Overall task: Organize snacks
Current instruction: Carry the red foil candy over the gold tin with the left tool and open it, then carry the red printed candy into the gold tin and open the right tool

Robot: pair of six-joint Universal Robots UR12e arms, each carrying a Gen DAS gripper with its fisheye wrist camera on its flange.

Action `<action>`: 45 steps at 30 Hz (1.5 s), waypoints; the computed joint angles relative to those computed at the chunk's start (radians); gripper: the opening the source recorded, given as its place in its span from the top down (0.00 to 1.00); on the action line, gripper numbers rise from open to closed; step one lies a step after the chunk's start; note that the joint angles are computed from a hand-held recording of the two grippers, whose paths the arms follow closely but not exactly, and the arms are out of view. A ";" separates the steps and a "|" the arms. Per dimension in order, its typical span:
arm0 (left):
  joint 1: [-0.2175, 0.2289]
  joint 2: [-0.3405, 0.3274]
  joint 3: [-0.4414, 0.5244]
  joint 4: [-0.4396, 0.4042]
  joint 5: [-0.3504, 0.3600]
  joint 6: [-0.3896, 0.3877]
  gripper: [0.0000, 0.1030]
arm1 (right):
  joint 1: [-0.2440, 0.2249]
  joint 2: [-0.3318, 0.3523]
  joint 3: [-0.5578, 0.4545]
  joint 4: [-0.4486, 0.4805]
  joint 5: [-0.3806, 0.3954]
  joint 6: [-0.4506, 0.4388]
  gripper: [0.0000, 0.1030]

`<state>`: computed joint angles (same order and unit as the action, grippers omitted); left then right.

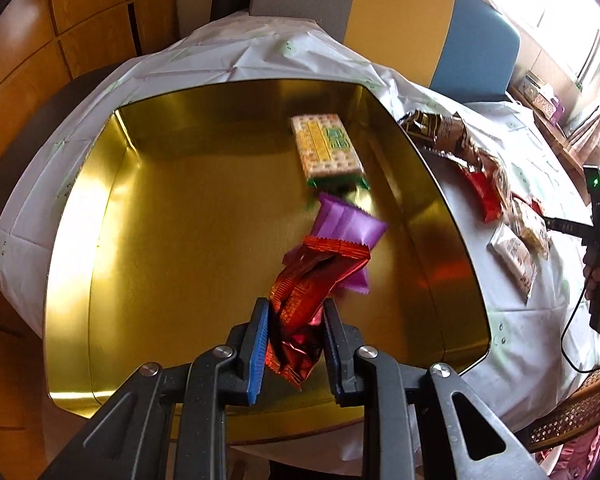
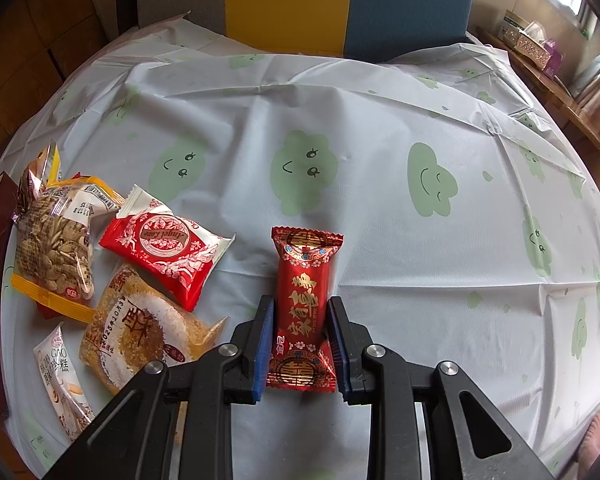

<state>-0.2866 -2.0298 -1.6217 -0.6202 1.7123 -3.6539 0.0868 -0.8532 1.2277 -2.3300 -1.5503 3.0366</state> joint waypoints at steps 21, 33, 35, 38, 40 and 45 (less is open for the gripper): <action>-0.012 0.022 -0.055 0.120 0.002 -0.052 0.69 | -0.008 -0.003 -0.005 0.025 0.045 0.042 0.62; -0.058 0.008 -0.038 0.188 0.105 -0.005 0.69 | -0.024 -0.004 -0.008 0.030 0.090 0.080 0.62; -0.066 0.002 -0.029 0.187 0.111 0.013 0.69 | -0.022 -0.004 -0.008 0.032 0.084 0.074 0.62; -0.075 -0.008 -0.018 0.191 0.109 0.044 0.69 | -0.018 -0.006 -0.002 0.015 0.061 0.061 0.77; -0.079 -0.010 -0.017 0.197 0.102 0.057 0.69 | -0.018 -0.008 0.001 0.005 0.057 0.056 0.78; -0.089 -0.014 -0.015 0.215 0.101 0.083 0.69 | -0.017 -0.022 0.022 -0.042 0.062 0.062 0.79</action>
